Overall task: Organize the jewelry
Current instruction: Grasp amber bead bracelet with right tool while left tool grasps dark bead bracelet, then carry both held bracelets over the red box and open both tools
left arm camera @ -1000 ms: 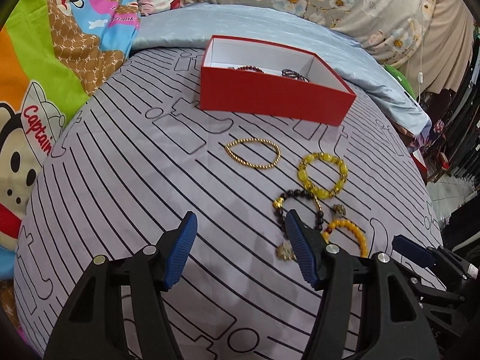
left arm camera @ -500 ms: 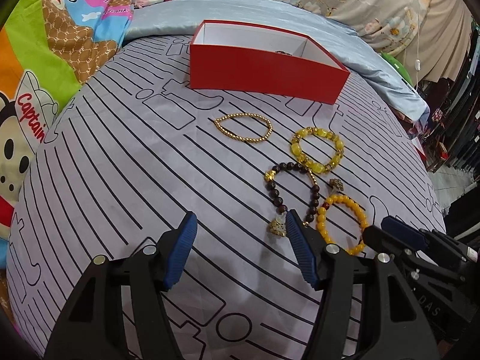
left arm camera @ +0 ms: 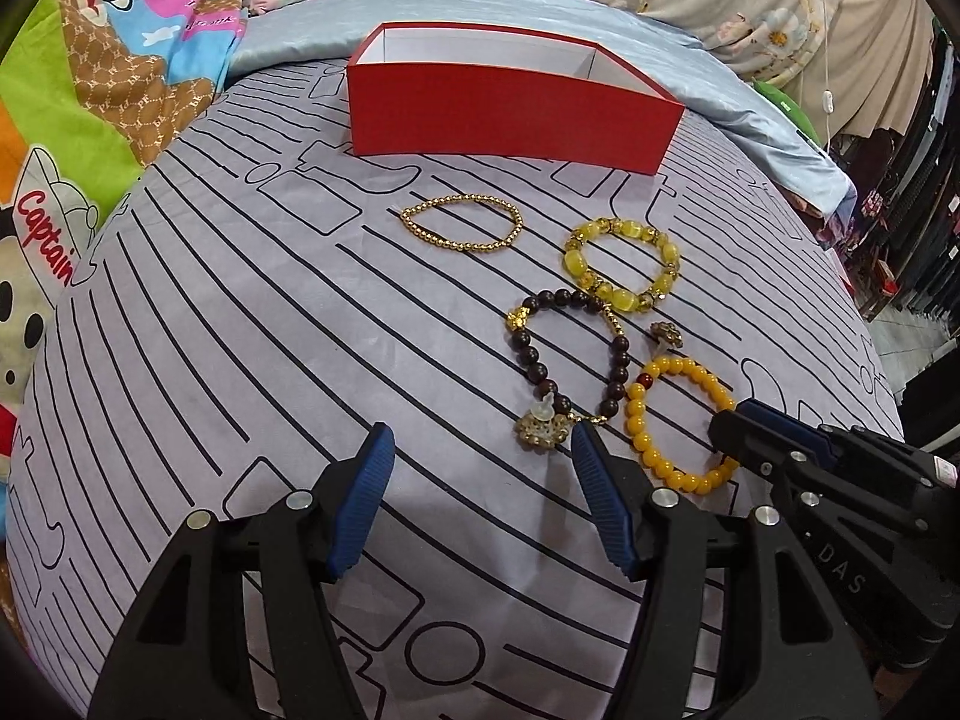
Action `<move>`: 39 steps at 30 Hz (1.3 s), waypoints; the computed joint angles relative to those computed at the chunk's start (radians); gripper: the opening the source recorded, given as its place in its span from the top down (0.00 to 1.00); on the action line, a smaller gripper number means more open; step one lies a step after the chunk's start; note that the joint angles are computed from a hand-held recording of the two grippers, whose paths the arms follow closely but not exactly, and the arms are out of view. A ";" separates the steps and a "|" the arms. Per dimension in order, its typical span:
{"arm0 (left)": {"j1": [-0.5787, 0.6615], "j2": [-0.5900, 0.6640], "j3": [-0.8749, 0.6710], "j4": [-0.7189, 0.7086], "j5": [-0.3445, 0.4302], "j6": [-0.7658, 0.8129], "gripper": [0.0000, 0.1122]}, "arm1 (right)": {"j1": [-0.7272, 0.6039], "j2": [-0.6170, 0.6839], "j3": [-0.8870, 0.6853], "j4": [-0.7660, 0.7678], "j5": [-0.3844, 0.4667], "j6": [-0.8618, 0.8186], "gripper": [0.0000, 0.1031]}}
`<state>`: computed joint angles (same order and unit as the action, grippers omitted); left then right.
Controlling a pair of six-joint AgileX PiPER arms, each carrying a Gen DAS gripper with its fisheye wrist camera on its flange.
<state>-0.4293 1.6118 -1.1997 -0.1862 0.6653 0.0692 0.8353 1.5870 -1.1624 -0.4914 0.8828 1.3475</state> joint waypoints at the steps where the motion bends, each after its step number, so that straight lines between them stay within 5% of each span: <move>1: 0.000 0.000 0.002 0.000 -0.004 0.002 0.48 | -0.001 -0.001 0.002 0.000 0.000 0.000 0.89; 15: -0.025 0.020 -0.009 0.057 -0.031 -0.031 0.49 | -0.001 -0.017 0.019 0.010 -0.005 -0.003 0.90; 26: -0.005 0.085 -0.108 -0.035 0.008 0.011 0.49 | -0.004 -0.040 0.038 0.036 -0.015 0.001 0.90; 32: -0.052 0.118 -0.128 0.101 -0.030 -0.080 0.68 | -0.004 -0.045 0.044 0.035 -0.017 -0.001 0.90; 36: -0.041 0.127 -0.138 0.076 -0.028 -0.049 0.93 | -0.002 -0.049 0.047 0.035 -0.017 0.001 0.91; 39: -0.021 0.125 -0.147 0.029 -0.014 -0.010 0.93 | -0.002 -0.052 0.044 0.037 -0.015 0.002 0.93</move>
<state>-0.4504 1.7373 -1.3465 -0.1576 0.6514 0.0590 0.8334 1.5345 -1.1183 -0.4541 0.8675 1.3494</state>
